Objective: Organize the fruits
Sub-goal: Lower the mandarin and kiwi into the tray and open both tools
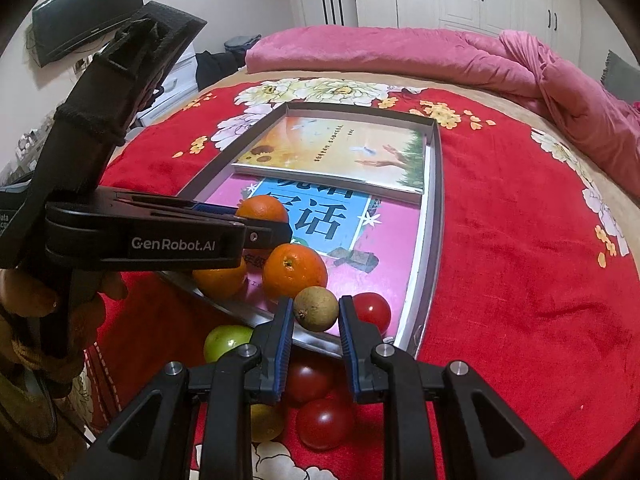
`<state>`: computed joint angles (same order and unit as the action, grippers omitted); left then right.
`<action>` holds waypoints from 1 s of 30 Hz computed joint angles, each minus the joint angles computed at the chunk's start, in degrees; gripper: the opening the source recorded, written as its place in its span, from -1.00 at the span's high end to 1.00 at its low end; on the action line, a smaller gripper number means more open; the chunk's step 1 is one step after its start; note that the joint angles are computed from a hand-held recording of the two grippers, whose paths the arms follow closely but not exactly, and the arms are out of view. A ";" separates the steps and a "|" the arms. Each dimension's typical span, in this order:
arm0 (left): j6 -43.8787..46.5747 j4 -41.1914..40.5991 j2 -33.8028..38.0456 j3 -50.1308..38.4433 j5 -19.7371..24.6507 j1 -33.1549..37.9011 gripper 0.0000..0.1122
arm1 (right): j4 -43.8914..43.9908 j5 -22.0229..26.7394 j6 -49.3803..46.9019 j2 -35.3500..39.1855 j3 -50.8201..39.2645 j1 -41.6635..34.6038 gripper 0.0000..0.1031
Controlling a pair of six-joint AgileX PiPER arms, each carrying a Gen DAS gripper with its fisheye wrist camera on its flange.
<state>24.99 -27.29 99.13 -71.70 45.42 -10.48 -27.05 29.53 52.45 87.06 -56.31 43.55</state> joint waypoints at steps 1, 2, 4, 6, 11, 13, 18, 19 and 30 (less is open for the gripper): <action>0.09 -0.02 0.02 -0.05 0.09 0.03 0.30 | -0.02 -0.06 0.06 -0.03 0.09 -0.03 0.55; 0.11 -0.14 0.02 -0.03 0.08 0.05 0.30 | 0.07 0.03 -0.04 -0.04 0.04 0.00 0.55; 0.23 -0.15 0.11 -0.11 0.18 0.11 0.30 | 0.25 0.24 -0.13 -0.11 -0.01 0.02 0.55; 0.19 -0.19 0.23 -0.23 0.32 0.11 0.30 | 0.35 0.53 -0.32 -0.04 -0.14 0.01 0.55; 0.28 -0.09 0.20 -0.12 0.12 0.02 0.30 | -0.27 0.87 0.68 -0.09 -0.20 0.34 0.54; 0.26 -0.03 0.17 -0.09 0.17 0.02 0.30 | -1.05 0.81 1.67 -0.49 0.10 0.60 0.54; 0.60 -0.26 -0.10 0.21 0.21 0.20 0.30 | -1.19 1.34 1.97 -1.77 0.46 1.16 0.31; 0.56 -0.25 -0.10 0.23 0.16 0.08 0.30 | -1.90 1.54 2.67 -2.00 0.49 1.41 0.28; -0.67 0.86 -0.81 0.74 -0.05 -0.21 0.29 | -4.02 3.09 6.09 -4.12 1.12 2.08 0.09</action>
<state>24.32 -26.44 98.32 -70.96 45.37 -10.69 -31.07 32.62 58.53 82.94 -55.19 45.63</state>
